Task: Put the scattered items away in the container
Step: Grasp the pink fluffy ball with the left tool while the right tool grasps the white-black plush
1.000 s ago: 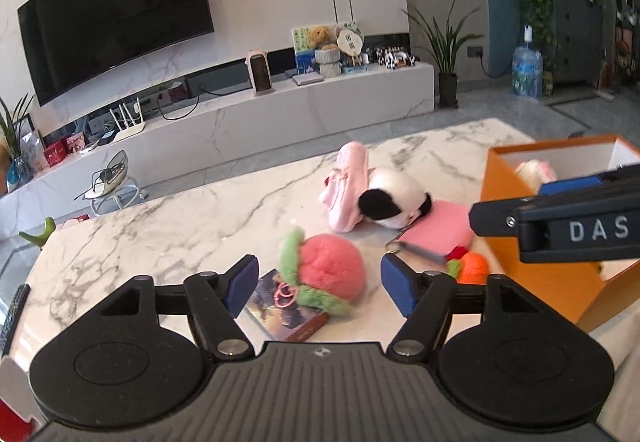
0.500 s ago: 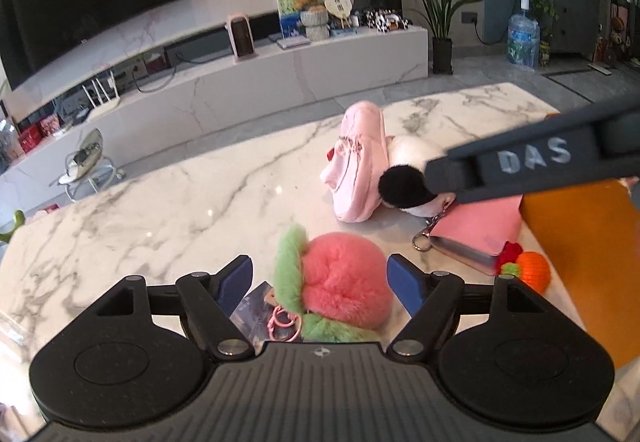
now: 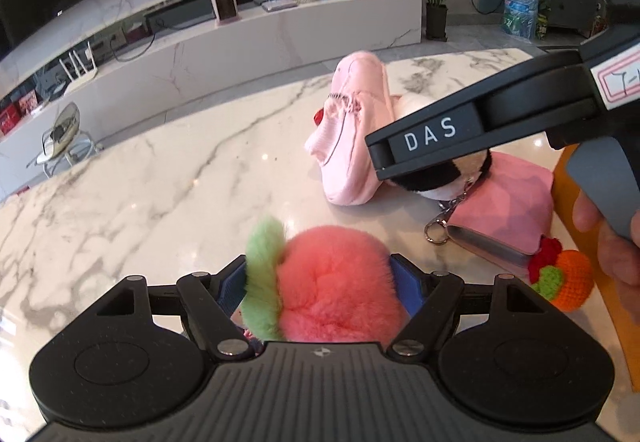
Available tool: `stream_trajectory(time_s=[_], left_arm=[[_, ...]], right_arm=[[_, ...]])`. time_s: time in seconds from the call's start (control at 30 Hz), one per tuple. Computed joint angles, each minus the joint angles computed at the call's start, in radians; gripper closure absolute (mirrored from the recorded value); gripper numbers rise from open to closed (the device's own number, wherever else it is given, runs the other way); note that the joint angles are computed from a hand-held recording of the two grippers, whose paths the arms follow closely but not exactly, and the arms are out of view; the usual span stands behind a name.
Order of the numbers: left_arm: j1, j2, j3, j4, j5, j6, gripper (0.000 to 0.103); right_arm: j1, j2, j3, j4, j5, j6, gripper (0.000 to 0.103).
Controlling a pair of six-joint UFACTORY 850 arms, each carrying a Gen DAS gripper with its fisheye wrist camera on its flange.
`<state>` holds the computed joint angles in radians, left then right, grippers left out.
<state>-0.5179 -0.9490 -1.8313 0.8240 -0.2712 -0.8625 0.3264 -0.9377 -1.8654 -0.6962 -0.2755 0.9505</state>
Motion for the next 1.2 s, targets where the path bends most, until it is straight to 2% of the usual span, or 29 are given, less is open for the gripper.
stream_trajectory(time_s=[0.13,0.27,0.4,0.53,0.73,0.8,0.93,1.03,1.13,1.2], left_arm=[[0.007,-0.015,-0.016,-0.143,-0.006,0.125,0.034],[0.011,-0.005,0.004,-0.179,0.017,0.146,0.044],[0.019,0.012,0.026,-0.234,0.045,0.167,0.051],[0.018,0.038,0.056,-0.193,0.061,0.127,0.06],[0.012,0.082,0.118,-0.172,0.043,0.09,0.064],[0.012,0.108,0.159,-0.165,0.049,0.079,0.064],[0.003,0.164,0.249,-0.002,0.06,-0.075,0.064],[-0.006,0.209,0.328,0.219,0.085,-0.293,0.066],[-0.019,0.256,0.405,0.513,0.096,-0.578,0.072],[-0.029,0.281,0.443,0.629,0.088,-0.686,0.075]], right_arm=[[-0.006,-0.039,-0.05,0.081,-0.005,-0.078,0.015],[-0.001,-0.06,-0.073,0.031,-0.013,-0.056,0.014],[0.001,-0.064,-0.076,0.046,-0.032,-0.081,0.029],[0.008,-0.022,-0.014,0.003,-0.016,-0.046,0.035],[0.019,0.071,0.124,0.294,0.045,-0.323,0.036],[0.031,0.104,0.179,0.302,0.056,-0.336,0.037],[0.047,0.165,0.275,0.347,0.08,-0.368,0.037],[0.056,0.21,0.343,0.397,0.103,-0.398,0.037],[0.068,0.255,0.411,0.423,0.127,-0.405,0.037],[0.074,0.286,0.457,0.429,0.145,-0.399,0.037]])
